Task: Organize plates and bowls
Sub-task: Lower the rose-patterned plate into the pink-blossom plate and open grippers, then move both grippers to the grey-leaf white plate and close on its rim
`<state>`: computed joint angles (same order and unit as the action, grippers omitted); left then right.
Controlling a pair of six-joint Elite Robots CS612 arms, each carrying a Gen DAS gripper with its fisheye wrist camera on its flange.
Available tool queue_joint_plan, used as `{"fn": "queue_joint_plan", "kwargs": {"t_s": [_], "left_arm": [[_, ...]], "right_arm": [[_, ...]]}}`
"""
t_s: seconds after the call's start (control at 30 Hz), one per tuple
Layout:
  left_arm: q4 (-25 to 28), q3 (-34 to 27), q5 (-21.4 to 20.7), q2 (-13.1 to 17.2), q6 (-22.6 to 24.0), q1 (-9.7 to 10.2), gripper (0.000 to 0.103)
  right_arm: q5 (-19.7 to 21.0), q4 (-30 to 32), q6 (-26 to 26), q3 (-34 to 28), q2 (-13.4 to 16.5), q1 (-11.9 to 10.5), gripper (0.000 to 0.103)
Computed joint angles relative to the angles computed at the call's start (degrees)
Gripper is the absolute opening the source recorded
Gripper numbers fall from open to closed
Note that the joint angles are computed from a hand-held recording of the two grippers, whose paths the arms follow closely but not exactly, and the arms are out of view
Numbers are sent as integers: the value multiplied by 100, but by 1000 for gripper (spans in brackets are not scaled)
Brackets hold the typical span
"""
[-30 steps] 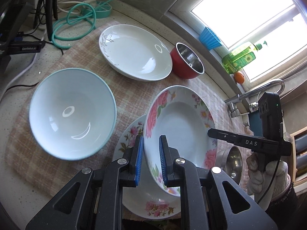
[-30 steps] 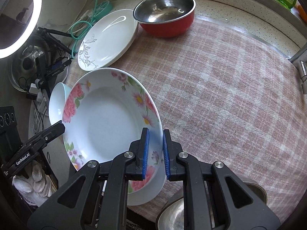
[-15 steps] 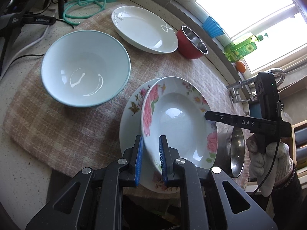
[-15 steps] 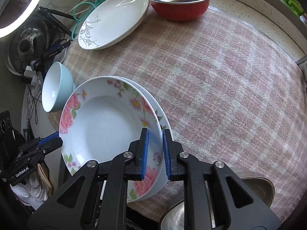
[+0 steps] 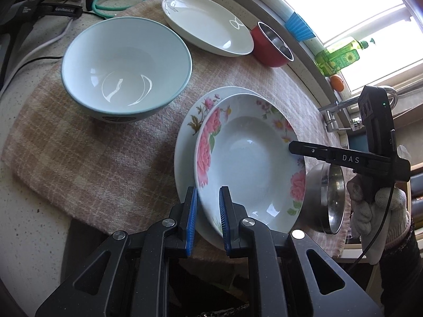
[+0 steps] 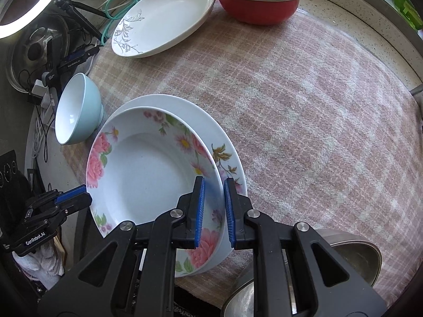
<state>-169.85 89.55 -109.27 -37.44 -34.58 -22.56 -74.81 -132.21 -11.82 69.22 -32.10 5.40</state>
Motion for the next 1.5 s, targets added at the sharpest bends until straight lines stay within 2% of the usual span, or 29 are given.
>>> {"fn": "queue_joint_plan", "kwargs": {"t_s": [0.37,0.53,0.63,0.87,1.0,1.07,1.13,1.3,1.5], "left_arm": [[-6,-1,49,4,74,-19,15],[-19,-4,35,6,90,-14,15],[27,-14,45,3,117,-22,15],[6,15,1,-28,220,-18,16],[-34,49,81,-102,478,-17,27],[-32,59,144,-142,606,-13,38],[-49,54,92,-165,729,20,39],[-72,-14,167,-217,1018,122,42],[39,-321,267,-137,1295,321,44]], "right_arm": [[-74,6,-6,-23,4,15,16],[-114,70,-90,-58,7,32,24],[-173,52,-127,-61,6,47,24],[-29,-46,-13,-35,-11,10,27],[76,-292,119,64,-87,-25,46],[81,-453,201,113,-127,-34,54],[193,-612,368,157,-161,-60,66],[608,-977,901,255,-229,-126,75],[939,-1429,1663,236,-198,-139,79]]}}
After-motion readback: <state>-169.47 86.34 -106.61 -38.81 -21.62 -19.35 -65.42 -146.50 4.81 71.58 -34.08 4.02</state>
